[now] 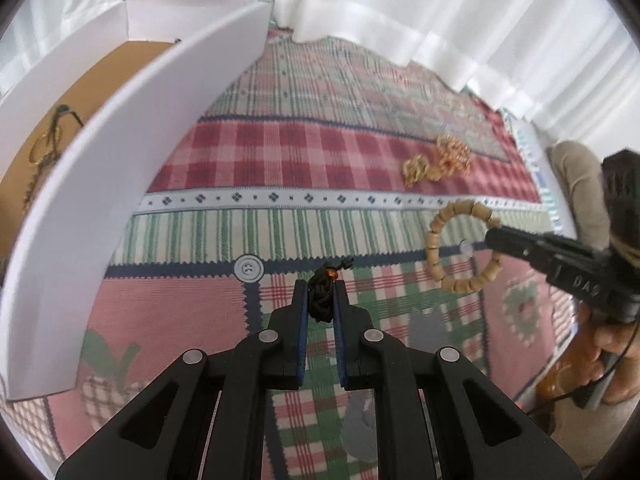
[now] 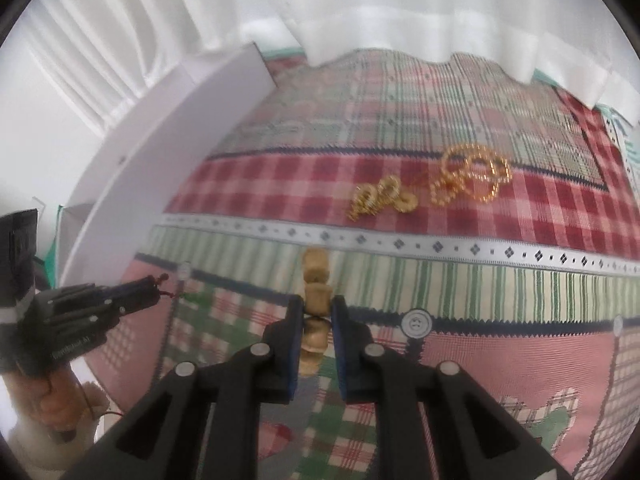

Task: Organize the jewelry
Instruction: 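Grasp the black pendant with the left tool while the right tool grasps the wooden bead bracelet, then carry the pendant and wooden bracelet over the white box and open both tools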

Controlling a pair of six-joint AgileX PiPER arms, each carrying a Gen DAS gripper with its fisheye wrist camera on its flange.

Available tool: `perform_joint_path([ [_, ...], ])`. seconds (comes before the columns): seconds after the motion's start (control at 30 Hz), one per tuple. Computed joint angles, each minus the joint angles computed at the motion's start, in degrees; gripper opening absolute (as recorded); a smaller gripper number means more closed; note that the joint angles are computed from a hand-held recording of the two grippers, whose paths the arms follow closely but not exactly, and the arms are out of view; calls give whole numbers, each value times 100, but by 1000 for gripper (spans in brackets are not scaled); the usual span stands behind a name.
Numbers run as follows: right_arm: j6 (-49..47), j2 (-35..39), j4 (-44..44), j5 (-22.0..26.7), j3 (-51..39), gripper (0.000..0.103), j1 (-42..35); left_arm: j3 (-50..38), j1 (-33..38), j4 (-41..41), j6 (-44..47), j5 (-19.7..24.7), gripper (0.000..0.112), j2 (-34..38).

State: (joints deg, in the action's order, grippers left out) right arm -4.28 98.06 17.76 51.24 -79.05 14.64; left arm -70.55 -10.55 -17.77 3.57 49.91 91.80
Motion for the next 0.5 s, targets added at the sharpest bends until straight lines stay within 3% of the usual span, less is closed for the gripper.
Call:
perform_joint_path([
  [0.3,64,-248,39,154,-208,14,349,12,366,3,-95,341,10,-575],
  [0.5,223,-251,-131,402,-800,14,785,-44,837,-131,147,577,10,-990],
])
